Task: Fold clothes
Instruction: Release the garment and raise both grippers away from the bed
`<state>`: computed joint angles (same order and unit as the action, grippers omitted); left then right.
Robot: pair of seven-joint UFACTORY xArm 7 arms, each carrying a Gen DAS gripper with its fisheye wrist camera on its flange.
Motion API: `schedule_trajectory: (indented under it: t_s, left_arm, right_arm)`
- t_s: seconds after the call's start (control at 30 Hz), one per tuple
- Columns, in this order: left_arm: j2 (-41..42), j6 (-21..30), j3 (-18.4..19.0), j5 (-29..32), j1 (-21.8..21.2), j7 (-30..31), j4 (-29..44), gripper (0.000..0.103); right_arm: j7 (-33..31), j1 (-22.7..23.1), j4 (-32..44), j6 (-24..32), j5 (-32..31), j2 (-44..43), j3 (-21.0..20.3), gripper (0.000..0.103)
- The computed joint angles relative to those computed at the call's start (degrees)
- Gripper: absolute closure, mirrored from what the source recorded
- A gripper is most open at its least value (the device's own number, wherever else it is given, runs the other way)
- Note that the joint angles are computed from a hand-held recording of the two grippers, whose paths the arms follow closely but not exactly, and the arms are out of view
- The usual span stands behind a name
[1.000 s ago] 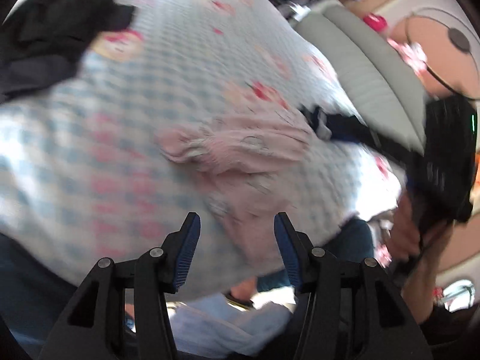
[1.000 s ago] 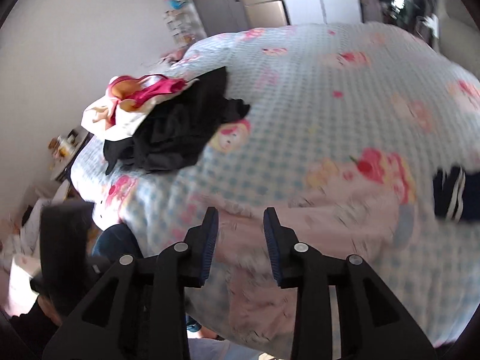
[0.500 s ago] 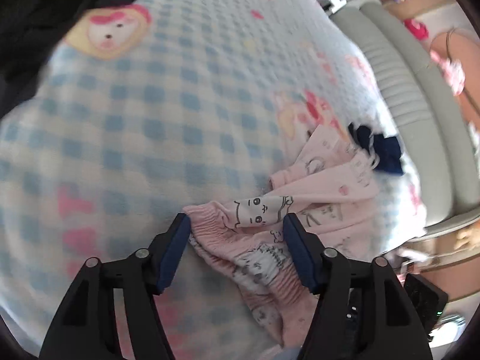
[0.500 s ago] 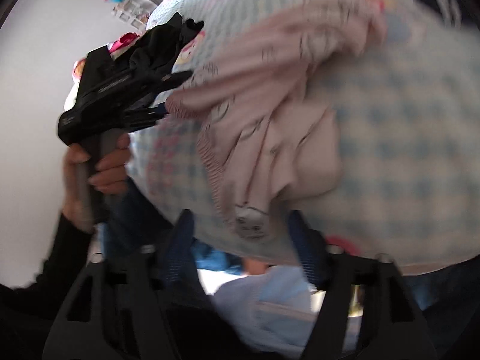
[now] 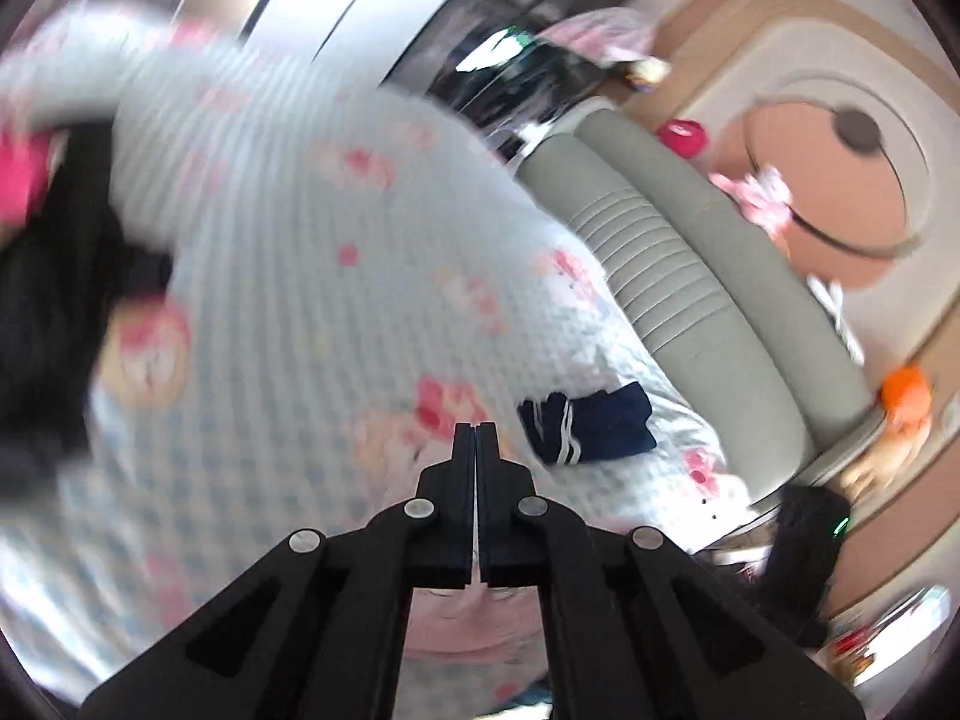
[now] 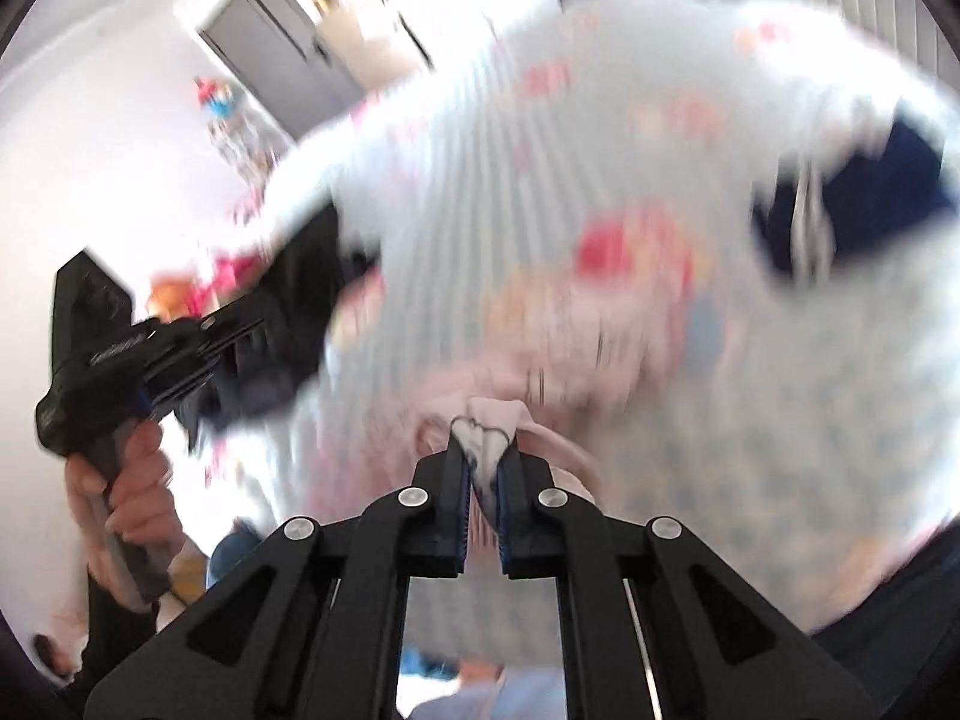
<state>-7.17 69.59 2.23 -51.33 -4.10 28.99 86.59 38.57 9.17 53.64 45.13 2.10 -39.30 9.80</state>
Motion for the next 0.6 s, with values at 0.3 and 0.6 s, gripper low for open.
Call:
schedule_trajectory:
  t_s: [0.3,0.6]
  left_arm:
    - [-1.56,7.45,-1.06,7.20,0.09,-6.59,-17.03,0.068]
    - [-4.15,3.33,-1.00,-0.73,-1.52,-5.10,-29.20,0.051]
  right_arm:
    - [3.24,-4.10,-4.09,8.53,-3.42,-8.57,0.01,0.096]
    - [6.21,-1.81,-17.75,6.60,5.84,-17.64,-3.92,0.068]
